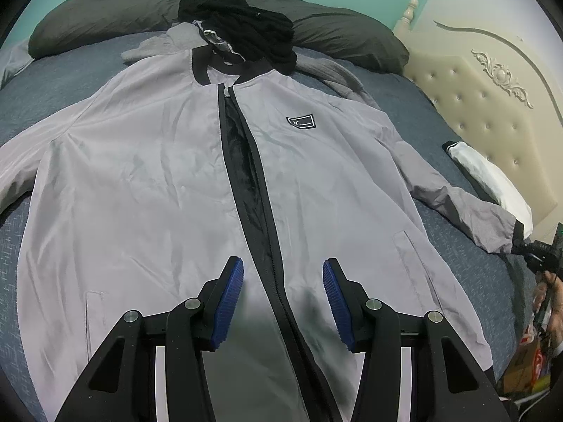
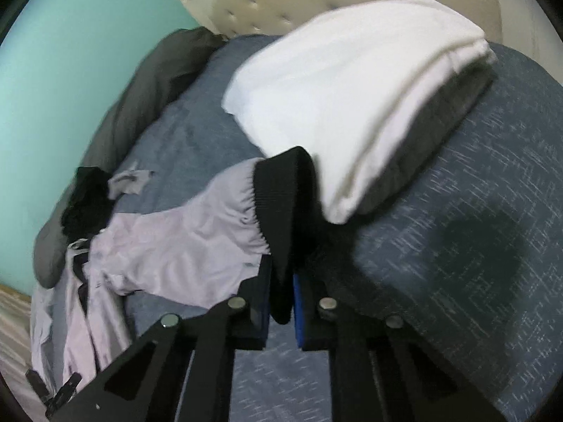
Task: Fold clothes
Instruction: 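Close the right tool on the black cuff of that sleeve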
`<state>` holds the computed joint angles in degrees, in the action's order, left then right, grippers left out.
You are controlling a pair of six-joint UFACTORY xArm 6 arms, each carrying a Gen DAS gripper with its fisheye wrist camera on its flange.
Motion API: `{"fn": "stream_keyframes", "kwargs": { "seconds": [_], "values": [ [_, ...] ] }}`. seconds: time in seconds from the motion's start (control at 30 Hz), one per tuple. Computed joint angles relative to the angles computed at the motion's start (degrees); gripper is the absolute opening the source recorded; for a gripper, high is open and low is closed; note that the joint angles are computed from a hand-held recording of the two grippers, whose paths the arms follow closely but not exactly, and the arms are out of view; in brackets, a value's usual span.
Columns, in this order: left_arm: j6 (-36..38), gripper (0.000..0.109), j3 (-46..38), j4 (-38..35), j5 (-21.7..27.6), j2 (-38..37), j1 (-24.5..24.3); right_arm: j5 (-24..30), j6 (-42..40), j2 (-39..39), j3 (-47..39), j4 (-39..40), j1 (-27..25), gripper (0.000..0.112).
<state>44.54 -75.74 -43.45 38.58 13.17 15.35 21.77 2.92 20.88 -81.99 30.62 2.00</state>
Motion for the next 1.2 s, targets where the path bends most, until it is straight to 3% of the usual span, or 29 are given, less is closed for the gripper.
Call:
{"fn": "stream_keyframes", "kwargs": {
  "seconds": [0.13,0.2,0.3,0.4,0.47,0.57,0.73,0.97,1.03,1.2],
  "values": [
    [0.07,0.051,-0.01,-0.08,0.05,-0.05,0.04,1.96,-1.34,1.70,-2.50,2.88,-0.59,0.013],
    [0.14,0.051,-0.03,-0.19,0.06,-0.05,0.06,3.74,3.29,2.91,-3.85,-1.37,-1.28,0.016],
    [0.22,0.051,-0.04,-0.30,0.06,-0.05,0.08,5.76,8.17,4.53,-5.32,-4.48,-2.17,0.033],
    [0.09,0.051,-0.04,-0.10,-0.09,0.07,0.06,4.32,5.12,5.21,-5.08,0.31,-2.50,0.043],
    [-0.15,0.051,-0.08,0.17,-0.13,0.18,0.03,3.98,0.16,5.88,-5.46,6.37,-2.67,0.043],
    [-0.47,0.051,-0.16,0.45,-0.20,0.33,-0.06,4.70,-2.11,6.19,-5.97,7.94,-2.45,0.043],
    [-0.20,0.051,-0.22,0.37,-0.05,0.43,0.02,4.77,-2.02,5.49,-5.68,6.01,-1.25,0.023],
    [-0.34,0.051,-0.54,0.23,0.34,0.54,0.31,3.34,-7.56,8.56,-11.08,14.56,-0.86,0.025],
    [-0.37,0.051,-0.66,0.13,0.43,0.59,0.41,3.94,-4.75,9.69,-12.95,11.30,-0.92,0.025],
    [-0.47,0.051,-1.09,-0.13,0.72,0.79,0.74,3.78,1.41,9.50,-14.32,2.09,-0.65,0.012]
  ]
}}
